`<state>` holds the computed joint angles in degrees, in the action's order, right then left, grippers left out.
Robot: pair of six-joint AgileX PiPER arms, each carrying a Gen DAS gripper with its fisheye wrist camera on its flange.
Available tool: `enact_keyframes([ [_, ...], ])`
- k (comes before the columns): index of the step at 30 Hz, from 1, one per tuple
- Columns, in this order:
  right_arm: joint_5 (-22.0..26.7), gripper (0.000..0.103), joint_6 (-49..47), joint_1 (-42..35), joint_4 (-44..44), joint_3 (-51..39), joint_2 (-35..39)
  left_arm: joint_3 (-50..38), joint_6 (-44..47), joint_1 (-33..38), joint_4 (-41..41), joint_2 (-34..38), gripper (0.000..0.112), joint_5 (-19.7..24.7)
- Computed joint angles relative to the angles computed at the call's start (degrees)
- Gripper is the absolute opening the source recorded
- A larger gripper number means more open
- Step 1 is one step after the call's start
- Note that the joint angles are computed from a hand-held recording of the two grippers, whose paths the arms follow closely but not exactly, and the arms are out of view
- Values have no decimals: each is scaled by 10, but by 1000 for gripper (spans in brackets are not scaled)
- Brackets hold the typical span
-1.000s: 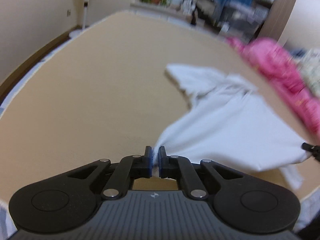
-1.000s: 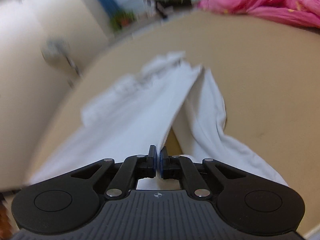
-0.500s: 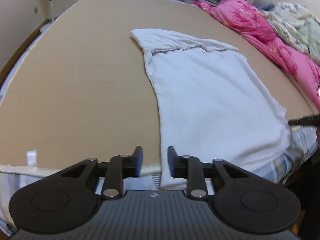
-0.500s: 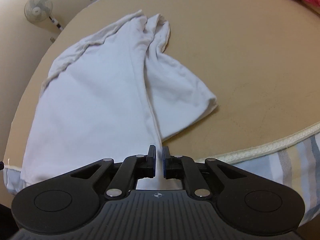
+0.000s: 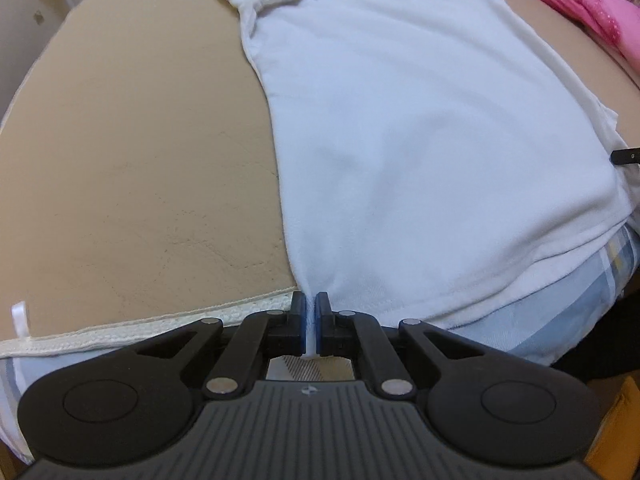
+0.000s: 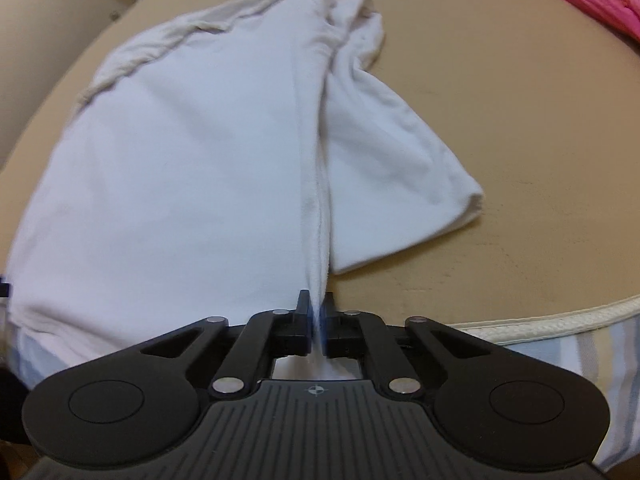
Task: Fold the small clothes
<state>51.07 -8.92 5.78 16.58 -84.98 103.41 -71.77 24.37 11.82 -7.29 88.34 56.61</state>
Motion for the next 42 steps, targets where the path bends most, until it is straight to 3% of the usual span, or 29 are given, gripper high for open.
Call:
enact_keyframes([
  [2, -13, 3, -28, -5, 17, 16, -19, 21, 15, 0, -5, -32, 3, -4],
  [6, 11, 3, -100, -56, 138, 36, -55, 20, 82, 62, -98, -82, 3, 47],
  [8, 26, 3, -84, -58, 117, 36, -55, 18, 79, 58, -87, -85, 4, 64],
  [11, 45, 8, -15, -26, 15, 10, -28, -13, 15, 34, -33, -38, 6, 66],
  [13, 15, 9, 15, -35, 15, 9, -35, -32, -24, 35, -28, -31, 9, 46],
  [16, -56, 23, 56, -71, 65, 14, -53, -64, -40, 49, -75, -20, 14, 29],
  [19, -87, 32, 157, -83, 29, -16, -33, -78, -84, 14, -55, -15, 23, 1],
  [23, -42, 46, 236, -72, -39, -111, 40, -110, -124, -37, -31, 21, 24, -20],
  [28, 50, 59, 254, -36, -109, -239, 141, -124, -163, -72, -19, 37, 30, -32],
  [30, 103, 57, 254, -15, -153, -289, 184, -134, -181, -87, -9, 57, 30, -44],
  [31, 109, 48, 252, -5, -176, -302, 192, -140, -185, -92, -3, 64, 30, -47],
  [32, 93, 35, 241, 3, -192, -297, 188, -148, -191, -98, 8, 75, 30, -48],
  [33, 76, 7, 218, 4, -184, -287, 182, -161, -198, -104, 19, 92, 30, -49],
  [37, 65, 6, 154, -21, -154, -300, 175, -213, -214, -113, 46, 145, 30, -40],
  [40, 3, 6, 178, -45, -239, -314, 182, -248, -227, -114, 51, 179, 30, -23],
  [42, 1, 6, 239, -78, -302, -363, 216, -257, -232, -116, 51, 187, 30, -18],
])
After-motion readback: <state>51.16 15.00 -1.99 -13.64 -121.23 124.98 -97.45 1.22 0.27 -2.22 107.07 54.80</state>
